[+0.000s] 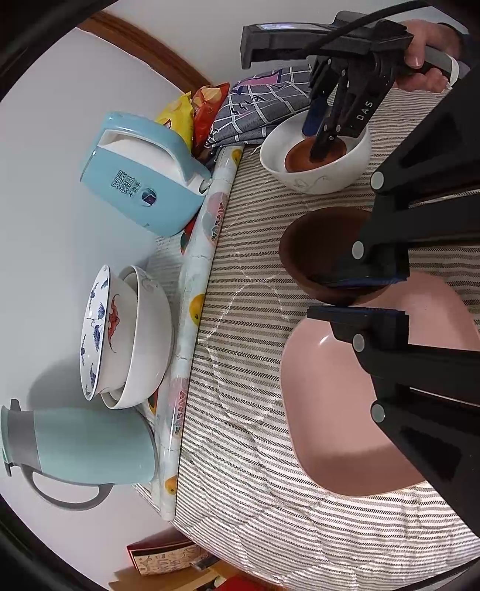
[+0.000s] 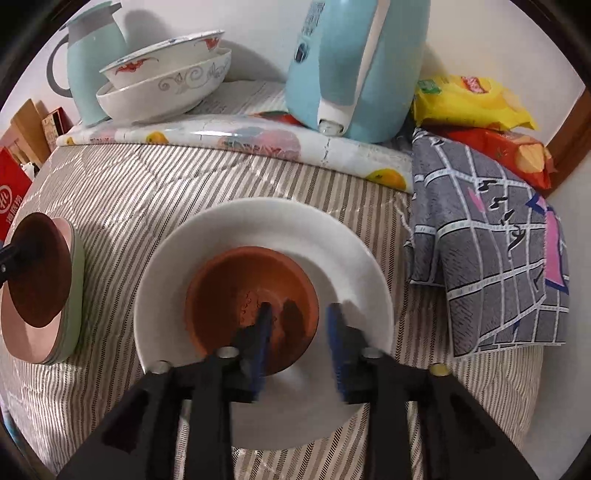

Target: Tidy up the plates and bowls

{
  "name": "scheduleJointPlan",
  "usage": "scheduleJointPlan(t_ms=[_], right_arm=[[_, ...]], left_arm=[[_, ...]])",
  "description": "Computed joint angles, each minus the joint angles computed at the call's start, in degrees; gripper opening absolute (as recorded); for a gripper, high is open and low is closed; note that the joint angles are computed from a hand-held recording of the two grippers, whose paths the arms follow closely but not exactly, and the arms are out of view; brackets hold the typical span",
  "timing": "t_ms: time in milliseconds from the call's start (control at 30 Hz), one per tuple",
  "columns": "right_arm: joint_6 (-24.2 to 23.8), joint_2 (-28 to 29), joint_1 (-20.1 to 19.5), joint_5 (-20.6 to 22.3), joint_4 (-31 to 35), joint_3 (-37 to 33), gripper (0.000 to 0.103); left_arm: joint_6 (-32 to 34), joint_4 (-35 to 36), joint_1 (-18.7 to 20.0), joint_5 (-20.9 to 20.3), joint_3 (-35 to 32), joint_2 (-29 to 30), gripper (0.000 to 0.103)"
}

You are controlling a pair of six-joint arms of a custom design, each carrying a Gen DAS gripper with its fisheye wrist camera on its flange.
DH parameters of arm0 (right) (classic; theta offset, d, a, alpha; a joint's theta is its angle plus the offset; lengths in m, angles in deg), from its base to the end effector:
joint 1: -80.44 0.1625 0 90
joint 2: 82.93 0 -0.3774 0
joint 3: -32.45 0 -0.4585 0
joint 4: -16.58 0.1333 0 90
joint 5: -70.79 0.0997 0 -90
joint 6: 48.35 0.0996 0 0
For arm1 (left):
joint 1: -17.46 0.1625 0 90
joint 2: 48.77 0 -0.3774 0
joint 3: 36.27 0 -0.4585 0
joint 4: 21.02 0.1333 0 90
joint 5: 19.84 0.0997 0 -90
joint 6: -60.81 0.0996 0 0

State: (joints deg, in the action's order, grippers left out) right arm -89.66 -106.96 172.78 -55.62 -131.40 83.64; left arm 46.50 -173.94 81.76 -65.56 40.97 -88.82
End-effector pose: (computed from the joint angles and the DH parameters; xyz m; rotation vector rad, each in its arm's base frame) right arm 0.1100 -0.8756 0.0891 0.6764 -2.2624 0.3531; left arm -0.1533 -0.7862 0.1072 0.0164 2.4381 -0.8589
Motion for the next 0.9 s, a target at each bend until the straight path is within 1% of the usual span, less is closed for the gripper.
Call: scheduleJointPlan(t_ms=[133,200,400,500,700,900], right_arm=[[0.98,-2.49,-0.10,2.34,-1.31,2.78,0.041],[1.24,-3.85,-0.17,3.24,-1.90,4.23,0.043],[1.30,-8.85,-0.78,7.14,-6.08,10.13,0.045],[2.45,-11.21,-1.29,8.20,-8.01,12.66,0.046],[4.96,-14.69,-2.64,9.96,-9.14,15.22,0.046],[5.20,-17.66,-3.70,11.37,-11.29,18.17,0.046]], left_arm=[[-0.11,-0.43,-0.60,0.20,0.50,-0.28,0.009],[-0.07,-0.53,-0.96,0.11,0.42,-0.18,0.009],[0.52,0.38,-2.06,-0.58,-1.26,1.24,0.009],[1.15,0.66,-2.62,-0.97,-2.27,2.14,0.009],[1.71,1.59,-3.42,-1.73,-5.18,4.41,0.009],[2.07,3.77,-3.85,-2.73,-9.57,7.82,0.009]])
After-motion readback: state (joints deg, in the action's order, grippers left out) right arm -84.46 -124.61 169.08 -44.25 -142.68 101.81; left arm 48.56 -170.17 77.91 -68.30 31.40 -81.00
